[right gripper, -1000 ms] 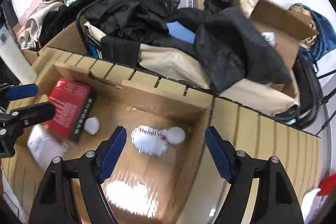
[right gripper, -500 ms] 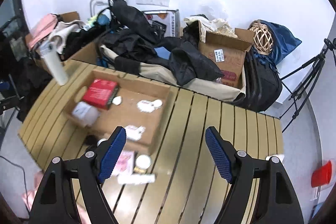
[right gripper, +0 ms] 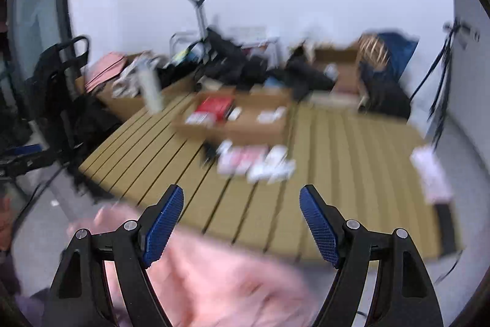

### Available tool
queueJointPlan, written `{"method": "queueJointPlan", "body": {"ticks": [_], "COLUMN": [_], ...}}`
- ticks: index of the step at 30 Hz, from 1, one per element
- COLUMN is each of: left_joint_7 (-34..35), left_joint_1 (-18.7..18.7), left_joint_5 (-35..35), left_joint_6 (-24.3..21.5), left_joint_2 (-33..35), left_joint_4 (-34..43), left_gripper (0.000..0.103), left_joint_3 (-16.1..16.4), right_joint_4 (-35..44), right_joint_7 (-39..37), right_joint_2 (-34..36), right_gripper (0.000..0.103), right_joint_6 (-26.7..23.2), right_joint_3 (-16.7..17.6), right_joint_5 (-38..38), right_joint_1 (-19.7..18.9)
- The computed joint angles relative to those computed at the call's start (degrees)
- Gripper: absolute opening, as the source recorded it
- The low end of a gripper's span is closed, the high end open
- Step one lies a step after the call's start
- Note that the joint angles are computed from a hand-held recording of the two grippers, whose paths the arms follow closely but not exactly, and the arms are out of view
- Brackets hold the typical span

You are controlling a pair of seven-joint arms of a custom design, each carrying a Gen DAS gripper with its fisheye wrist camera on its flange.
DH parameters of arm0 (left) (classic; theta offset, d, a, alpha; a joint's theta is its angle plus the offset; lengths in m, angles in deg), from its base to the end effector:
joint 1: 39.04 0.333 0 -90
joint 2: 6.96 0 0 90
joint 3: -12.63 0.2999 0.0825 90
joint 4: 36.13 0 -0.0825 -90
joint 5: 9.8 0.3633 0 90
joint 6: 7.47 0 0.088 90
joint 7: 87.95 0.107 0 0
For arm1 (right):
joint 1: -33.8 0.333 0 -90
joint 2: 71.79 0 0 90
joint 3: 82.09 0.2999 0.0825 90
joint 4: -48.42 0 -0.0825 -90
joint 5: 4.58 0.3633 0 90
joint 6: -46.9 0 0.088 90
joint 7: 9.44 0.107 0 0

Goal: Organize objects
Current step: 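Withdraw both grippers from the tray, then grasp the pink printed card with both grippers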

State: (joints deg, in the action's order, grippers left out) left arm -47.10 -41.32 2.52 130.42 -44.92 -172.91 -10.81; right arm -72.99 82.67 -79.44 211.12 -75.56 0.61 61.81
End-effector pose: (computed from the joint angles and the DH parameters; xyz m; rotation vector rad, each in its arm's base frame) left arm 0.3493 -0.2044 0.5945 -2.0226 1.5035 -0.7156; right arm 0.4511 0.3081 0.5695 -1.9748 1.1761 -0.4342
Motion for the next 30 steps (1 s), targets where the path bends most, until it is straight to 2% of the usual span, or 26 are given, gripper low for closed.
{"method": "queueJointPlan", "body": {"ticks": [1,3,4,7,10,13,16,18,19,20,21,23,24,26,28,30], "left_joint_7": [0.4,2.0,1.2,1.0,0.7,1.0,1.8,2.3,2.3,2.9,4.1,6.6,7.7,11.3,15.3,17.7], "left_joint_1": [-0.1,-0.3,0.2,-0.9,-1.3,-0.8,0.0,0.8,1.3,1.4,0.8,-0.4,-1.0,-1.5,-1.6,-3.3], "left_joint_5": [0.0,1.2,1.9,1.4,2.3,5.1,7.1,8.7,9.4,9.6,9.0,6.7,5.2,-1.3,-8.0,-9.1], "left_joint_6": [-0.5,0.6,1.5,3.1,4.0,6.4,9.7,16.8,19.2,19.3,18.7,16.1,14.7,13.4,15.8,16.4], "left_joint_2": [1.2,3.7,4.4,6.2,7.7,10.8,16.5,21.6,24.8,29.2,32.6,40.4,43.0,47.9,50.3,53.6], "left_joint_4": [0.8,2.5,2.9,2.8,2.1,2.4,5.0,6.6,8.4,11.6,14.5,21.7,24.3,29.0,30.2,32.9], "left_gripper": [0.103,0.103,0.103,0.103,0.103,0.103,0.103,0.102,0.102,0.1,0.093,0.079,0.072,0.066,0.066,0.061], "left_joint_3": [-0.3,-0.6,-1.1,-0.5,-0.9,-1.3,0.1,2.2,2.9,3.8,4.9,6.7,7.4,7.9,7.4,7.9], "right_joint_4": [-2.8,-5.1,-5.4,-4.9,-3.3,-3.4,-0.5,1.9,3.4,5.5,7.4,12.3,14.5,20.9,27.8,37.5], "right_joint_7": [-4.9,-8.6,-8.8,-3.7,-7.1,-7.7,-7.7,-6.3,-6.0,-5.7,-5.8,-6.1,-5.9,-6.2,-6.5,-6.6], "right_joint_2": [-1.4,-2.1,-2.0,-0.8,1.0,2.0,5.2,7.3,8.6,10.4,11.9,15.8,17.7,22.7,28.0,35.2], "right_gripper": [0.082,0.082,0.082,0.082,0.082,0.08,0.079,0.079,0.079,0.079,0.076,0.06,0.058,0.054,0.05,0.045], "right_joint_6": [-0.3,-0.5,-0.8,-1.2,-1.8,-1.7,-2.9,-3.4,-3.5,-3.9,-4.4,-5.8,-6.5,-8.6,-10.8,-14.3], "right_joint_3": [-1.5,-2.1,-1.9,0.1,-1.2,-0.7,-0.3,0.3,0.6,0.8,1.1,1.7,2.0,2.8,3.7,4.5], "right_joint_5": [7.5,12.9,12.8,6.6,11.3,11.8,11.9,9.8,9.4,9.1,9.0,8.5,8.0,7.0,6.1,5.5], "right_joint_1": [3.0,4.8,4.7,2.2,3.0,2.3,1.0,-0.3,-0.9,-1.6,-2.3,-3.8,-4.4,-5.7,-6.7,-7.5]}}
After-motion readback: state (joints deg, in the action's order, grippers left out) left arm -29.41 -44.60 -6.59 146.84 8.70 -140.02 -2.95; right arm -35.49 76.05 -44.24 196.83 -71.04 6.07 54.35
